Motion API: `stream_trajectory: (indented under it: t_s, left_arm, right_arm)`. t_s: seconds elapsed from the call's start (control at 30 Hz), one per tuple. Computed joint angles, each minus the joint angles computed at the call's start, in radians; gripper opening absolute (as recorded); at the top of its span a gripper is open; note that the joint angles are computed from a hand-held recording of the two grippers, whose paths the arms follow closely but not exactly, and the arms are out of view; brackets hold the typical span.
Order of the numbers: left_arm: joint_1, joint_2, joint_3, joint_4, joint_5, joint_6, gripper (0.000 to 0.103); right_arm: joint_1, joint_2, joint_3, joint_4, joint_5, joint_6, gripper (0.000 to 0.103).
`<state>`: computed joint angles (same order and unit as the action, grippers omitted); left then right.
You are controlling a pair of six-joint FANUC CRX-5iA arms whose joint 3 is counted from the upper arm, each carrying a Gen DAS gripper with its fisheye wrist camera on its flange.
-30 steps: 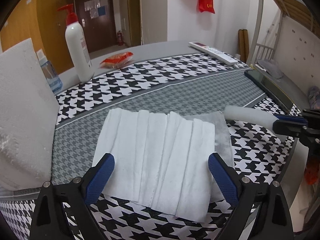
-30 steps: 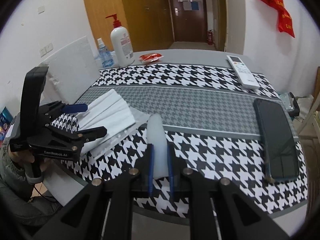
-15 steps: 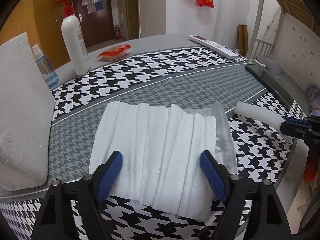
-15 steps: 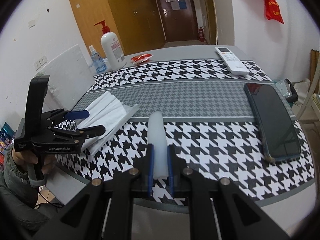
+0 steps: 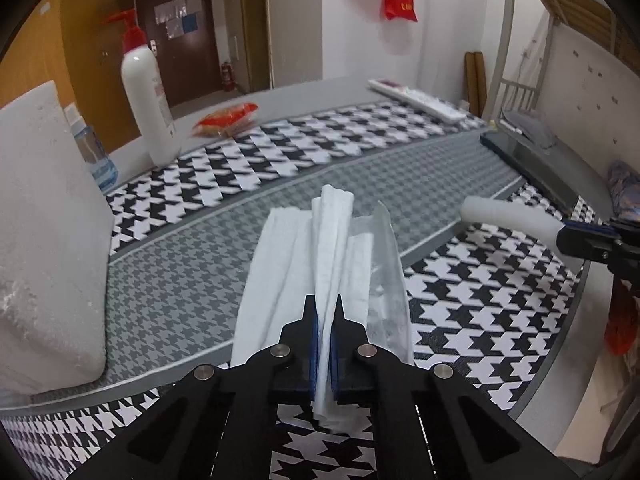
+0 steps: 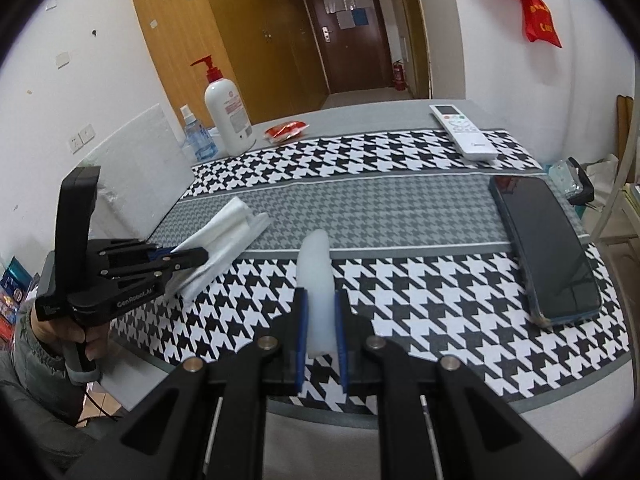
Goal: Organize soft objects
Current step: 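Close the left gripper on the white folded cloth and lift it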
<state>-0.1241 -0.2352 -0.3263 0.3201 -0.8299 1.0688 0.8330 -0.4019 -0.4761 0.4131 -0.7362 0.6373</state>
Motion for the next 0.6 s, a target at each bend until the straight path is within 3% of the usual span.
stream_trajectory:
  t_s: [0.6]
  left_arm:
    - [0.061,-0.103,-0.075,0.137,0.055,-0.113,0.005]
  right_arm:
    - [0.018,0.012,0.014,0.072,0.042,-0.066,0.016]
